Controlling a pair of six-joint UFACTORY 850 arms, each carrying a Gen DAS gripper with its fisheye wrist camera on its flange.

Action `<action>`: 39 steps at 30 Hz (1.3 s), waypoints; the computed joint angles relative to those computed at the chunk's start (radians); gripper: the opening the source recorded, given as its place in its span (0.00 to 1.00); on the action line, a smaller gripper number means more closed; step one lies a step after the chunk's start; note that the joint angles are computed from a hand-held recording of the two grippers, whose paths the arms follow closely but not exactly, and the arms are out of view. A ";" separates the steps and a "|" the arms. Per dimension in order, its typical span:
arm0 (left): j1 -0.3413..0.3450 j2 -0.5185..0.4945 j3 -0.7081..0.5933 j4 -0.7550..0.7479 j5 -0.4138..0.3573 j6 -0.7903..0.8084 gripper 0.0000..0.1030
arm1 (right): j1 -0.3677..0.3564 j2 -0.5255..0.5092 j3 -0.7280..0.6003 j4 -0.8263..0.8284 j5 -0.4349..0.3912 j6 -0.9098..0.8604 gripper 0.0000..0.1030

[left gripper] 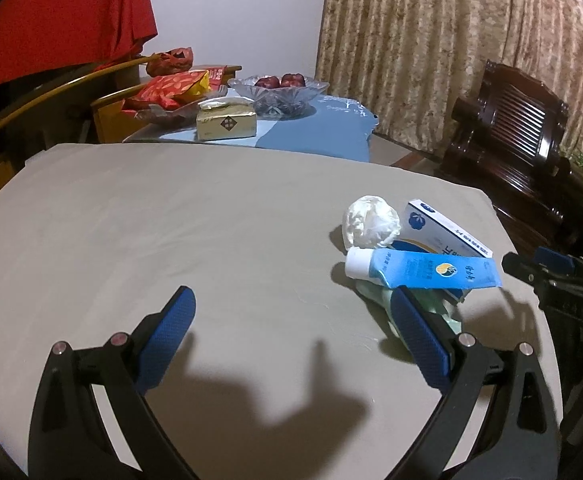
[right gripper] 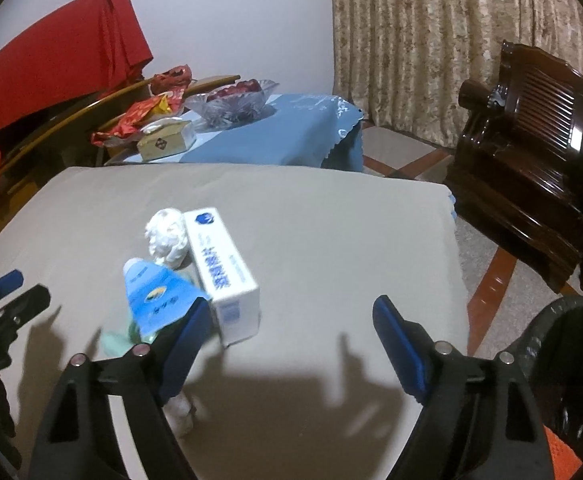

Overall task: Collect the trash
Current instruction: 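Grasp the white alcohol-wipe box with the right gripper and lift it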

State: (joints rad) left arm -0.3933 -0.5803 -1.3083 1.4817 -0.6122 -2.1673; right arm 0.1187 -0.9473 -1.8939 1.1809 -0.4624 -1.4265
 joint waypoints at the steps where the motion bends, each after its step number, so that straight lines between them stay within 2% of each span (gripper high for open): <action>1: 0.004 -0.002 -0.002 0.002 0.004 0.000 0.93 | 0.003 -0.009 -0.014 -0.017 -0.001 0.019 0.79; 5: 0.008 -0.006 -0.006 0.007 0.009 -0.004 0.93 | 0.008 -0.033 -0.049 -0.064 -0.021 0.053 0.79; 14: 0.018 -0.011 -0.005 0.005 0.016 -0.011 0.93 | 0.020 -0.013 0.000 -0.084 -0.104 0.000 0.79; 17: 0.020 -0.012 -0.006 -0.003 0.015 -0.006 0.93 | 0.027 -0.004 0.021 -0.061 -0.093 -0.031 0.79; 23: 0.021 -0.013 -0.006 -0.009 0.017 -0.002 0.93 | 0.022 -0.039 -0.034 -0.077 -0.074 0.032 0.78; 29: 0.023 -0.018 -0.012 -0.003 0.026 -0.003 0.93 | 0.021 -0.101 -0.127 -0.143 -0.128 0.093 0.58; 31: 0.020 -0.024 -0.019 -0.005 0.028 0.001 0.93 | 0.020 -0.114 -0.148 -0.140 -0.154 0.092 0.43; 33: 0.019 -0.028 -0.023 -0.002 0.033 0.002 0.93 | 0.019 -0.117 -0.154 -0.128 -0.178 0.079 0.31; 39: 0.016 -0.036 -0.035 -0.001 0.037 0.003 0.93 | 0.000 -0.063 -0.073 -0.046 -0.123 0.039 0.31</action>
State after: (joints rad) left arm -0.3775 -0.6159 -1.3428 1.4807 -0.5755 -2.1638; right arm 0.1191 -1.0108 -1.9666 1.1352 -0.5857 -1.3875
